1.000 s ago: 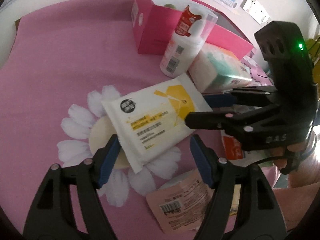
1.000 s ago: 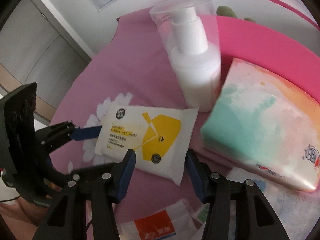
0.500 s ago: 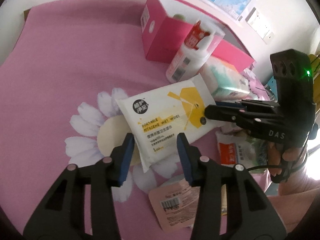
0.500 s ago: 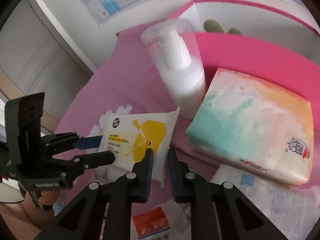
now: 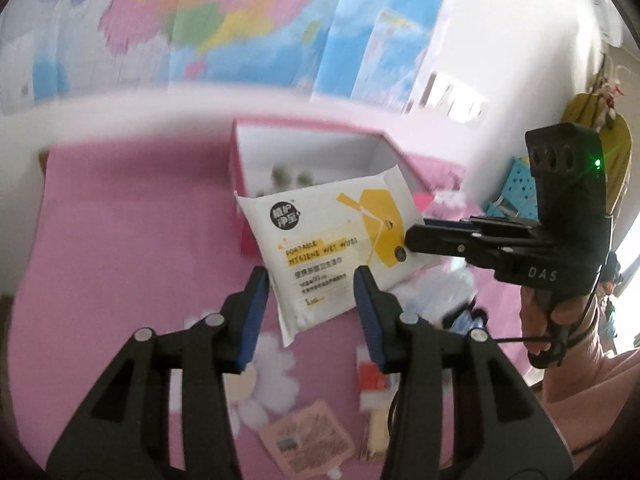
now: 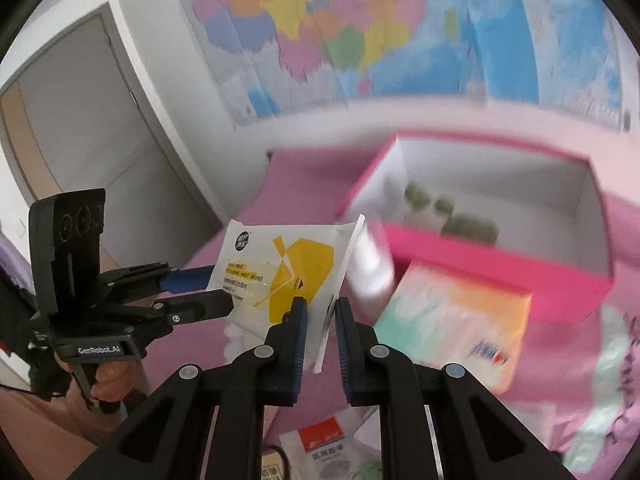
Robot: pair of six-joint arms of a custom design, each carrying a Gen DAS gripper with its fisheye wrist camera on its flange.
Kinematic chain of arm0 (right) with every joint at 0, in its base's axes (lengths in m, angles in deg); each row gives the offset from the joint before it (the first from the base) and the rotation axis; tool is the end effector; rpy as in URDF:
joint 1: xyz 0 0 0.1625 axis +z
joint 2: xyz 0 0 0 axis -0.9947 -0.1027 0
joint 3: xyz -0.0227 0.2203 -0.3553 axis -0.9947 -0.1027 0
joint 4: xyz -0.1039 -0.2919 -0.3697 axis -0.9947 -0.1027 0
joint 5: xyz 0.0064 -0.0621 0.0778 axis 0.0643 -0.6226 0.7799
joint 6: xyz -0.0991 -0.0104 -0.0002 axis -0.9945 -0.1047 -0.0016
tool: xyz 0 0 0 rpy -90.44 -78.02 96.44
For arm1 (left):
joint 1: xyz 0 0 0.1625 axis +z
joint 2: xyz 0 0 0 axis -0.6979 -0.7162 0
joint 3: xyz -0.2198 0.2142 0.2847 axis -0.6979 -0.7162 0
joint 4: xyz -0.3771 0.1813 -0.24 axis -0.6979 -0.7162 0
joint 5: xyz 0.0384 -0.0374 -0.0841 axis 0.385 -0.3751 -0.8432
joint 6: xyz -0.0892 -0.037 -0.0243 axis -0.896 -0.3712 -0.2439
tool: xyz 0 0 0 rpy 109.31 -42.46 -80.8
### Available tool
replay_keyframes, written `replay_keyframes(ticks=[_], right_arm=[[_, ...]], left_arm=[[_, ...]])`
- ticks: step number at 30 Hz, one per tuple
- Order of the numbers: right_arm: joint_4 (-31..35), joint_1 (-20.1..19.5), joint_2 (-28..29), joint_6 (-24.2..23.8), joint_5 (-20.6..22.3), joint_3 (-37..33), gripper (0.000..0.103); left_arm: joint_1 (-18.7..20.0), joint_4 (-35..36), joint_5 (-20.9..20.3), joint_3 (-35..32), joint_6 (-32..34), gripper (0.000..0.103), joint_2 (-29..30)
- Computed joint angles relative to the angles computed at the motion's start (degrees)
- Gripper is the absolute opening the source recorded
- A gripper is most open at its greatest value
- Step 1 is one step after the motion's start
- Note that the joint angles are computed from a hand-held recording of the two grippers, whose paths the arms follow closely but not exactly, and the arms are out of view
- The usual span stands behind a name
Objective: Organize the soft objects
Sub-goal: 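Carry the wet-wipe pack into the pink box and release it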
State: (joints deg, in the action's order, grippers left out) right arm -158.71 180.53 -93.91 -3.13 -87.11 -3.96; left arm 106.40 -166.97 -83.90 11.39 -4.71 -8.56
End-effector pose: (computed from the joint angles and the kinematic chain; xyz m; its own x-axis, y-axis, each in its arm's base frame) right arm 0.2358 -0.8556 0.1340 -0.6627 -0.7048 0.2531 -0.7421 0.5727 -0.3482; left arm -0.1964 -0.7732 0.2343 -0.8374 0.1825 -0.5152 0.4993 0.6391 -0.5851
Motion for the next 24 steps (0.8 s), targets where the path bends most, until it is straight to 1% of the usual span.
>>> replay_keyframes(ticks=[3, 5, 9, 12, 14, 16, 20, 24], right_arm=[[-2.59, 0.32, -0.39, -0.14, 1.36, -0.21, 0.014], [-3.50, 0.69, 0.77, 0.38, 1.83, -2.32, 0.014], [-4.42, 0.95, 2.84, 1.32, 1.84, -6.34, 0.014], [-3.83, 0.76, 5.51, 2.06, 1.69, -11.30, 0.014], [-2.21, 0.54, 7.70, 2.93, 1.54, -15.12, 0.014], [-0.28, 0.39, 10.49, 3.82, 0.69, -19.57, 0.014], [2.30, 0.08, 15.52, 4.45, -1.70, -27.05, 0.014], [7.20, -0.34, 20.83, 5.41, -3.62, -35.57, 0.014]], left_arm=[[-0.90, -1.40, 0.68, -3.83, 4.43, 0.046, 2.03], [-1.14, -1.92, 1.36, -6.88, 6.78, 0.046, 3.86], [-1.00, 0.16, 1.84, -15.58, 10.35, 0.046, 8.86], [-0.44, 3.21, 2.10, -20.72, 10.15, 0.046, 11.81], [0.19, 5.39, 2.91, -24.82, 10.41, 0.046, 14.49], [0.63, 7.33, 3.95, -27.73, 10.23, 0.046, 16.58], [2.33, 13.33, 3.36, -34.12, 8.15, 0.046, 20.40], [3.80, 18.75, 3.34, -40.04, 6.04, 0.046, 23.96]])
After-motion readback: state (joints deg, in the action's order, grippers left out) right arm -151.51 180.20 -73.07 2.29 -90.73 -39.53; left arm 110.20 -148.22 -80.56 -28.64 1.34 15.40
